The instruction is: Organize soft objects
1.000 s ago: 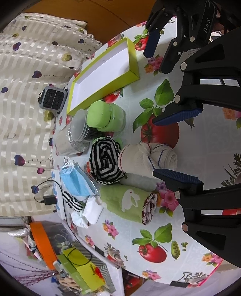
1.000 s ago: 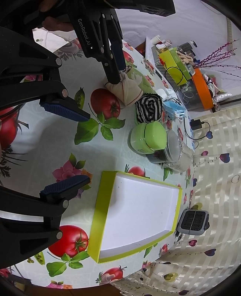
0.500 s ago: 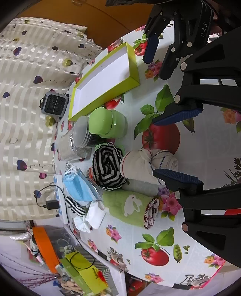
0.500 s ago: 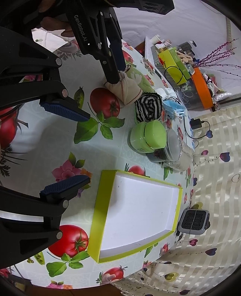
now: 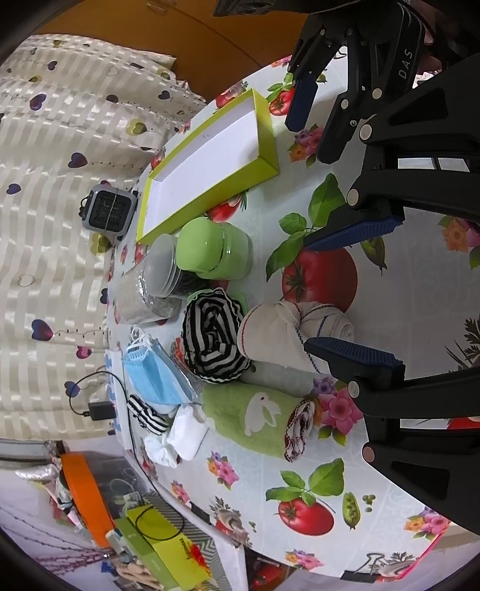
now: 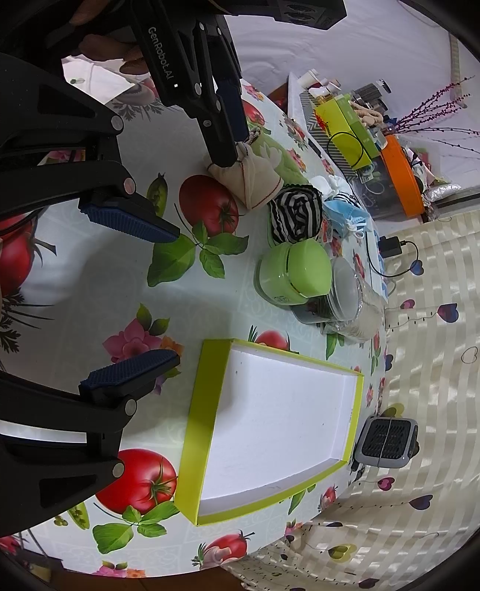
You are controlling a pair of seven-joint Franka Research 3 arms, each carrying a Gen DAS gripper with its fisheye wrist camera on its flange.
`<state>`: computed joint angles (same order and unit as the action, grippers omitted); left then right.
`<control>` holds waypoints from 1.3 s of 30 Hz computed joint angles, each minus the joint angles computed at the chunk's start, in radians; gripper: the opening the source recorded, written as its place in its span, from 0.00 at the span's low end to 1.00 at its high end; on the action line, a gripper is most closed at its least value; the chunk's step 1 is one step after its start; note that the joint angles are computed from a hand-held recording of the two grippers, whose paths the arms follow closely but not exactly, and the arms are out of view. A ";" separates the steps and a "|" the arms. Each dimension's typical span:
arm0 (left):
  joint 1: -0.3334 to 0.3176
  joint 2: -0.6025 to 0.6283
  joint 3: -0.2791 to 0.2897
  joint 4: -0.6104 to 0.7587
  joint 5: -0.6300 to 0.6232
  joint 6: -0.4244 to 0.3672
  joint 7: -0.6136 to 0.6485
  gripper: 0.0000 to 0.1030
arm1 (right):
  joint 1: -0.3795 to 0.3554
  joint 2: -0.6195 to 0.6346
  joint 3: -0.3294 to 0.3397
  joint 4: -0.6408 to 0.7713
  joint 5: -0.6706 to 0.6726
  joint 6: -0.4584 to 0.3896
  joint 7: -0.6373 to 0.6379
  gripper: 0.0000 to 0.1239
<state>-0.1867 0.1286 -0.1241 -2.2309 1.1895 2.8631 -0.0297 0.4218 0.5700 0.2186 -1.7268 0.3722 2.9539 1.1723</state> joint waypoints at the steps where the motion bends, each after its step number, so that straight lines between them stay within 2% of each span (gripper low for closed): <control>1: 0.000 -0.001 0.000 0.000 0.004 0.001 -0.004 0.46 | 0.000 0.001 0.000 0.000 0.000 0.001 0.000 0.49; 15: -0.003 -0.001 -0.005 0.000 -0.033 -0.021 0.019 0.46 | -0.005 -0.004 0.004 -0.005 0.006 -0.001 -0.008 0.49; 39: -0.009 0.010 0.001 0.011 -0.021 -0.001 0.007 0.46 | -0.006 0.001 0.004 -0.001 0.013 0.002 -0.015 0.49</control>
